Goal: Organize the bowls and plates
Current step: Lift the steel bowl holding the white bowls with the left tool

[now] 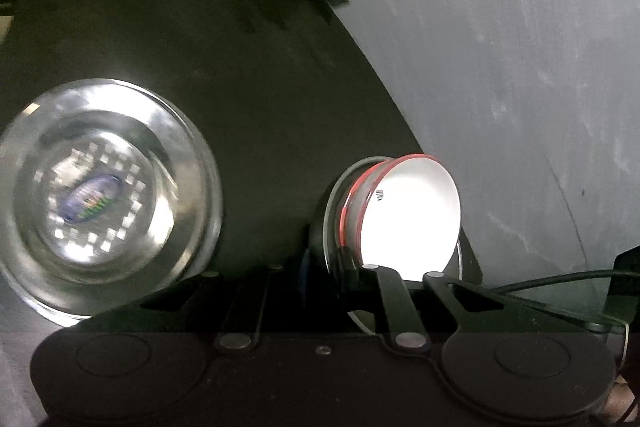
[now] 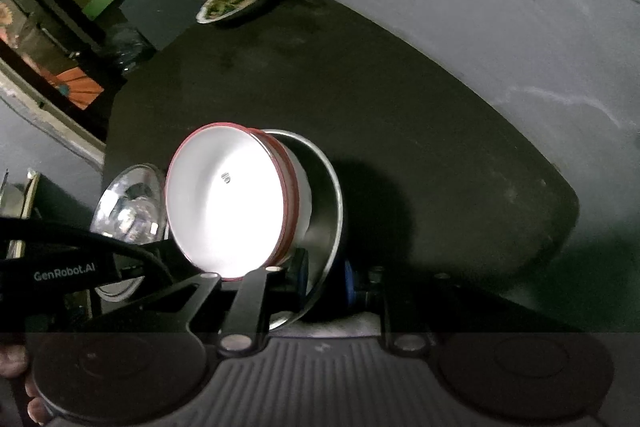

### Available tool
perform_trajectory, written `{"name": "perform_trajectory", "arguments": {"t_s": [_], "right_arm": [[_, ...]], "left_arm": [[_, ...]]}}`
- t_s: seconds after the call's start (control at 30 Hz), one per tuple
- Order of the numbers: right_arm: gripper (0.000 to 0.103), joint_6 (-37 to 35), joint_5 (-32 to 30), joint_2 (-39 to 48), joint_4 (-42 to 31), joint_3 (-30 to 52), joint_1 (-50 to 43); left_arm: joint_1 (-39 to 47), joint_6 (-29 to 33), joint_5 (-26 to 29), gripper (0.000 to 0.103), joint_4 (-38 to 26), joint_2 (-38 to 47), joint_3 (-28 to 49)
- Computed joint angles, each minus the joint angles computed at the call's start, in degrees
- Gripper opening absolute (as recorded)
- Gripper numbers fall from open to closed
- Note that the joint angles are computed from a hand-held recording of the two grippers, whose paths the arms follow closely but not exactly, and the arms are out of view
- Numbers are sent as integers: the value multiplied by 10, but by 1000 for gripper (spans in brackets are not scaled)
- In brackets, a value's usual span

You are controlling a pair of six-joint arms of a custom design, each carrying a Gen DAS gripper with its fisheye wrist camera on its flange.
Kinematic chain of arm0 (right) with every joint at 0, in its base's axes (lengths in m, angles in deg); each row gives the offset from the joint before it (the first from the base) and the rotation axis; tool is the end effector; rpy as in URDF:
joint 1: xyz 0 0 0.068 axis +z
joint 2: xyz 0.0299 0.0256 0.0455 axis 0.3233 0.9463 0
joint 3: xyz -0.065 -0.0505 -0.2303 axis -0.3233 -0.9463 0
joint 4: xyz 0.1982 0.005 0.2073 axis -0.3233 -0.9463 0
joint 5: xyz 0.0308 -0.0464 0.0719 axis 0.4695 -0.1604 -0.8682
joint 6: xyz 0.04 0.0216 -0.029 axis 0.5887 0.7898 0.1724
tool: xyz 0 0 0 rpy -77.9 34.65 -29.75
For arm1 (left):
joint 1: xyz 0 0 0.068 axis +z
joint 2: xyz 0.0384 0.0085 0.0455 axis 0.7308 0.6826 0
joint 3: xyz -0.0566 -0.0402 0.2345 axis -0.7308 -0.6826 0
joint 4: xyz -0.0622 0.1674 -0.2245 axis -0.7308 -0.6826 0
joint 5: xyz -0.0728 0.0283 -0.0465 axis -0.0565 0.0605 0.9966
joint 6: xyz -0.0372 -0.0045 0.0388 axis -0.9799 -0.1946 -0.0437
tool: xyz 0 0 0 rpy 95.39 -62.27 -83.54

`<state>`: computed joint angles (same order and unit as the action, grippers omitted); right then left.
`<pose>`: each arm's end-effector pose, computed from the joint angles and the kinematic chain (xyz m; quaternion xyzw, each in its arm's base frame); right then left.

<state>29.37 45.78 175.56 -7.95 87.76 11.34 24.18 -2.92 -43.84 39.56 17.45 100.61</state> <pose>0.3041 -0.0257 0.0714 0.0433 0.9570 0.1939 0.2115 0.3200 -0.1439 0.0635 -0.0570 0.9388 -0.2560 0.2232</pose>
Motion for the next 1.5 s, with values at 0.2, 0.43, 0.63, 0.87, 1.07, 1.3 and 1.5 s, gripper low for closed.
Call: {"name": "perform_trajectory", "arguments": {"t_s": [0.2,0.43,0.63,0.87,1.07,1.3,1.5], "right_arm": [[20,1,-15,10,-7,38,39],[20,-1,-26,44,-17,95,93],[20,-6,-30,71,-26,138,133],[20,-6,-28,98,-29,172,173],[20,-13,-30,121,-37,202,194],[20,-14,-30,143,-45,228,213],[20,-17,-34,159,-51,248,228]], "left_arm": [[40,-10,-18,14,-7,-57,-36],[79,-18,-38,14,-21,-120,-82],[110,-25,-45,14,-32,-160,-114],[135,-33,-51,14,-42,-183,-135],[155,-34,-51,14,-45,-195,-148],[172,-34,-54,14,-52,-203,-154],[185,-38,-59,14,-56,-214,-167]]}}
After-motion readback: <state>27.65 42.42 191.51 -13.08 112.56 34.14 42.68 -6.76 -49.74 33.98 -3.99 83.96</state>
